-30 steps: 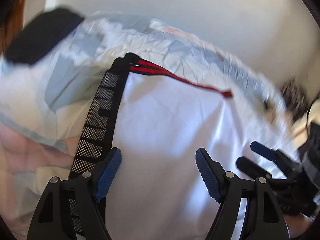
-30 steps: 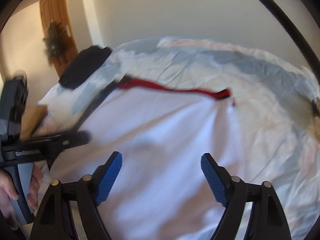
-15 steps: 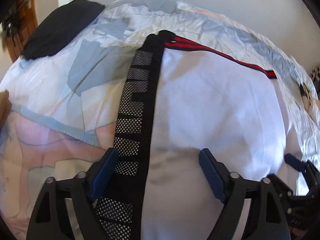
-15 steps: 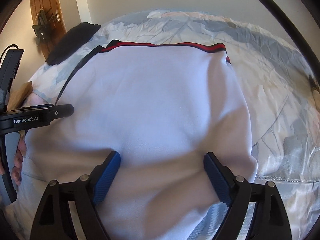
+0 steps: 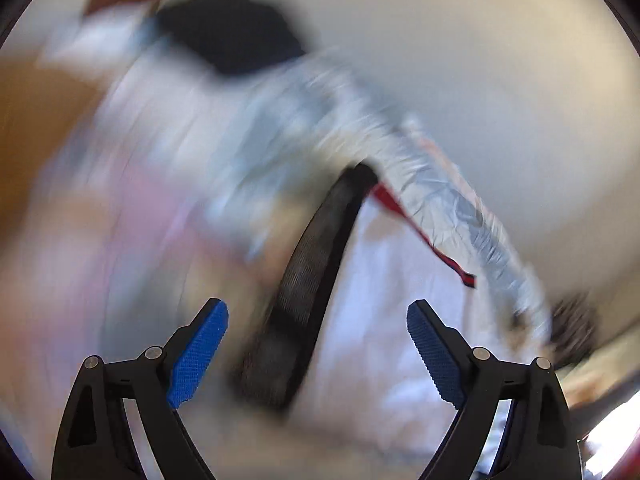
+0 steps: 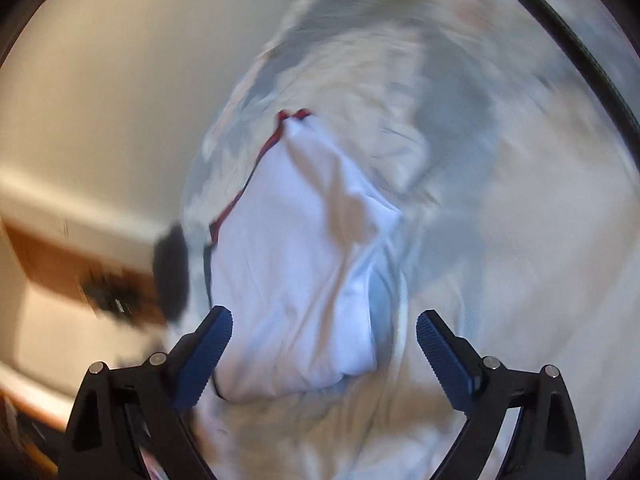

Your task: Fold clothes

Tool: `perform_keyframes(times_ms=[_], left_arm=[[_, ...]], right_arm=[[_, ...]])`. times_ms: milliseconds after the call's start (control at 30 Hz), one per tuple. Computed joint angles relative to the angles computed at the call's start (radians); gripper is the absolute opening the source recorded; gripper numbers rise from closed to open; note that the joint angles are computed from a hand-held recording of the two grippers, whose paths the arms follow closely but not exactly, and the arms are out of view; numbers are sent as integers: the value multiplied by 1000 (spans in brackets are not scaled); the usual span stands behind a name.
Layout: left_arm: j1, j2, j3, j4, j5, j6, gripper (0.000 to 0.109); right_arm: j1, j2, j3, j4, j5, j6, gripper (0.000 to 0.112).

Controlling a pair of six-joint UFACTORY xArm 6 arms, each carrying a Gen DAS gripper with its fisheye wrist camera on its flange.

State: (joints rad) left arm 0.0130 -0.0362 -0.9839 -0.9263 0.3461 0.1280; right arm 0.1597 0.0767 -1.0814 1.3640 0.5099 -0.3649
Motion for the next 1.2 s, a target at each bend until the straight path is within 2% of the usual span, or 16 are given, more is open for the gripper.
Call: perform_keyframes(times_ms=[67, 133, 200, 267, 333, 467, 500, 567, 600, 700, 767, 900, 1000, 1100, 1200], left_arm=[[16, -88, 122, -119, 33, -126, 91], [14, -114, 174, -249, 72, -162, 91], [-10, -116, 182, -350, 86, -92, 91], [-45, -112, 177, -393, 76, -19, 91], [-64, -95, 167, -368, 84, -49, 91], [-86, -81, 170, -493, 47, -17, 92], [-81, -78, 166, -547, 56, 10, 92], [-48, -58, 145, -688, 137, 100, 92], [-39, -49, 136, -717, 158, 114, 92], [-27, -26, 118, -756, 193, 115, 92], [-19, 7, 89, -702, 221, 72, 92], [-6, 63, 37, -766, 239, 86, 92], [16, 106, -8, -805, 287, 118, 92], [25, 122, -18, -863, 299, 149, 92], [20, 134, -34, -808, 298, 134, 92]], right_arm=[[4, -18, 20, 131, 16, -28, 96], [34, -34, 43, 261, 8, -53, 97], [61, -36, 52, 317, 1, -51, 97], [87, -25, 49, 296, -21, -6, 97], [106, 5, 36, 303, -31, 19, 97], [118, 31, 33, 370, -42, -5, 97], [120, 37, 26, 396, -45, -32, 98], [121, 51, 12, 436, -50, -62, 99], [123, 57, 6, 442, -55, -59, 100], [133, 62, -3, 429, -78, -35, 102], [146, 76, -20, 349, -106, 33, 103], [164, 85, -32, 336, -168, 59, 103], [153, 98, -53, 399, -155, 3, 103], [141, 103, -59, 472, -136, -63, 103], [142, 113, -67, 384, -136, 8, 103]])
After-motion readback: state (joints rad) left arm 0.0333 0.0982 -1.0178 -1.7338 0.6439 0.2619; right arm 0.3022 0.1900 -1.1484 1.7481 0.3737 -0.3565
